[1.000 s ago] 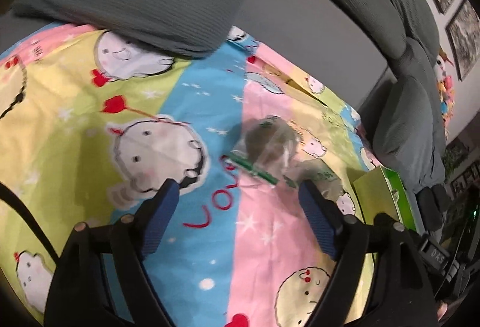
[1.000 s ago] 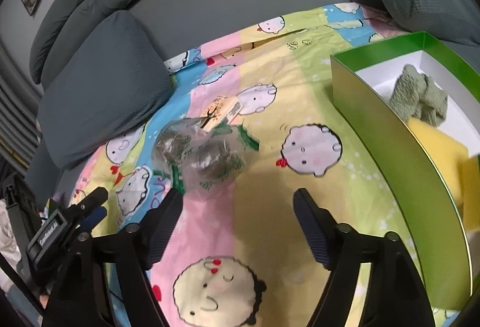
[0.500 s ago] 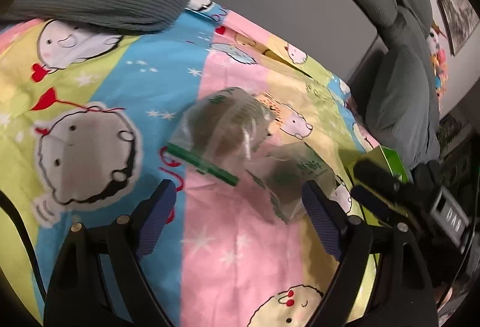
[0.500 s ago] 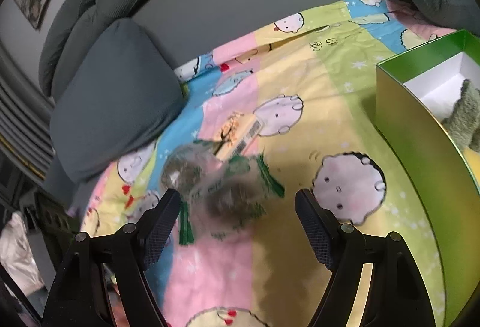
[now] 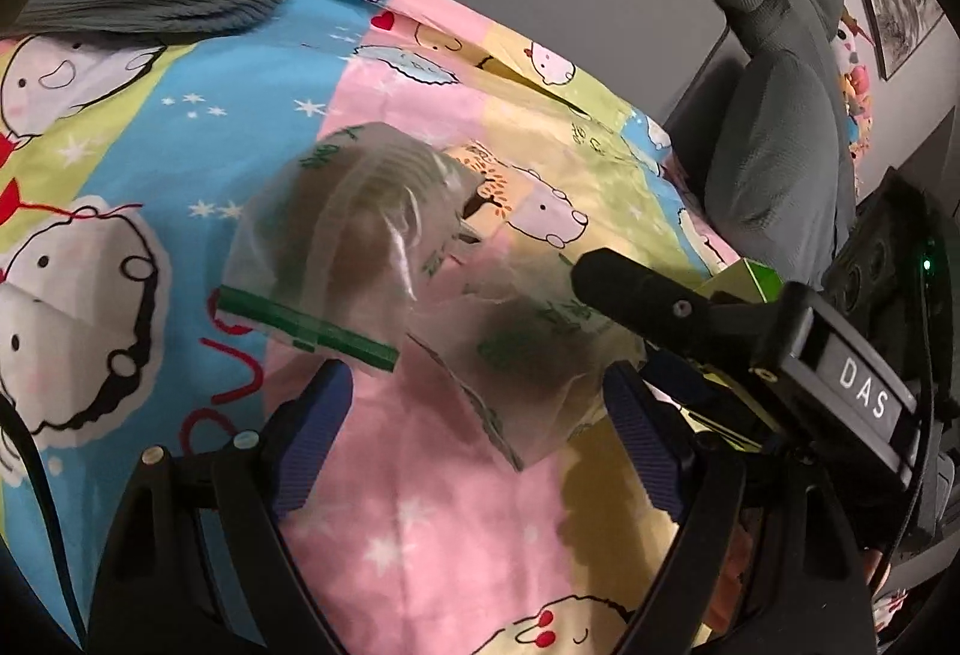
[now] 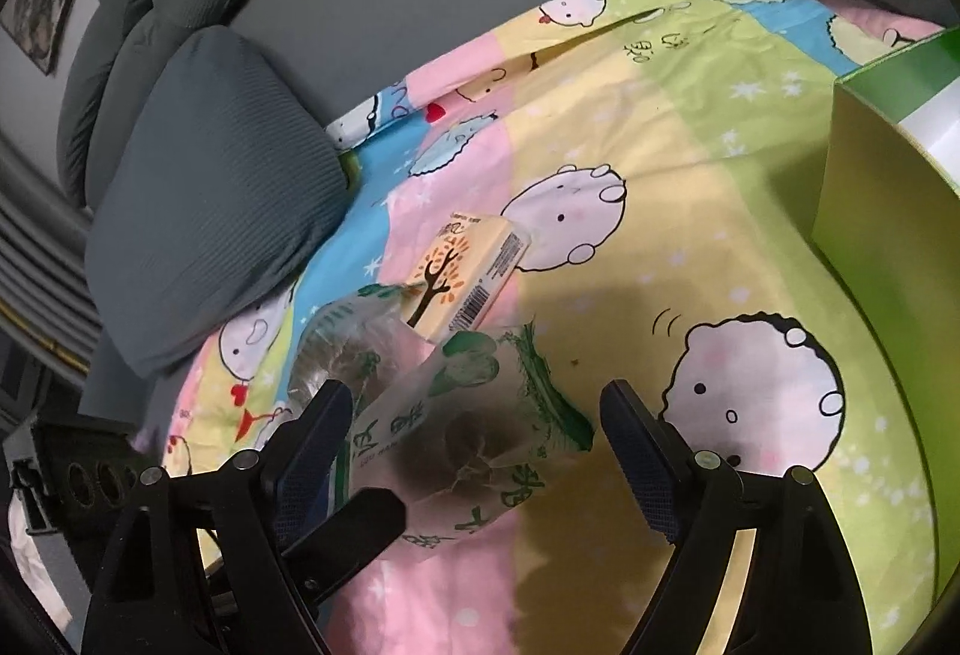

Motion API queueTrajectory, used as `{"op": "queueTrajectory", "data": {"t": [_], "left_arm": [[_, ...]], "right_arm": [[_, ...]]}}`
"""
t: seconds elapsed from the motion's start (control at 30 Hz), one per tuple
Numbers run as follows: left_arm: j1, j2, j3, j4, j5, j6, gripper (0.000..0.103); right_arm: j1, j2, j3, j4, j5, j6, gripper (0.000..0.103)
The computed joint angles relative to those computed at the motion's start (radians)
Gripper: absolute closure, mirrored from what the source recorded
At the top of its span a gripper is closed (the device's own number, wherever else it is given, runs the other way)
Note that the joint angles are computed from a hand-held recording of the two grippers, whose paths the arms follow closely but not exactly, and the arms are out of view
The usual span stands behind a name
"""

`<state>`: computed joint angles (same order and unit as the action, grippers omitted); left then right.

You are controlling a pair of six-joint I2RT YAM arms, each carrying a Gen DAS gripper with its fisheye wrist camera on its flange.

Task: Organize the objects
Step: 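Grasp the green-printed plastic bag with the right gripper and lift it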

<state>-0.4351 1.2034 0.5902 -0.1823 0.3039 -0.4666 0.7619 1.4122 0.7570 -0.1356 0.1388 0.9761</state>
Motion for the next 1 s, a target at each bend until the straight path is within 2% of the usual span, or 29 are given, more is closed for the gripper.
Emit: {"op": "queueTrajectory", "data": {"t": [0.13, 0.2, 0.33, 0.4, 1.0], "left_arm": [[-0.007, 0.013, -0.009, 0.039, 0.011, 0.012, 0.025], [-0.004, 0.018, -0.017, 0.067, 0.035, 0.014, 0.04], [-0.008, 0.015, -0.021, 0.079, 0.062, 0.01, 0.054], [-0.022, 0.0, -0.018, 0.067, 0.04, 0.026, 0.057], [-0.089, -0.323, -0.043, -0.029, -0.04, 0.063, 0.057]], "right_arm": [[-0.013, 0.021, -0.006, 0.023, -0.024, 0.006, 0.019], [-0.016, 0.029, -0.008, 0.03, -0.038, 0.003, 0.037], [-0.009, 0.022, -0.014, 0.039, -0.033, 0.004, 0.04], [-0.002, 0.009, -0.014, 0.032, -0.025, 0.005, 0.041], [0.236, -0.197, 0.032, -0.105, 0.302, 0.021, 0.041]]}}
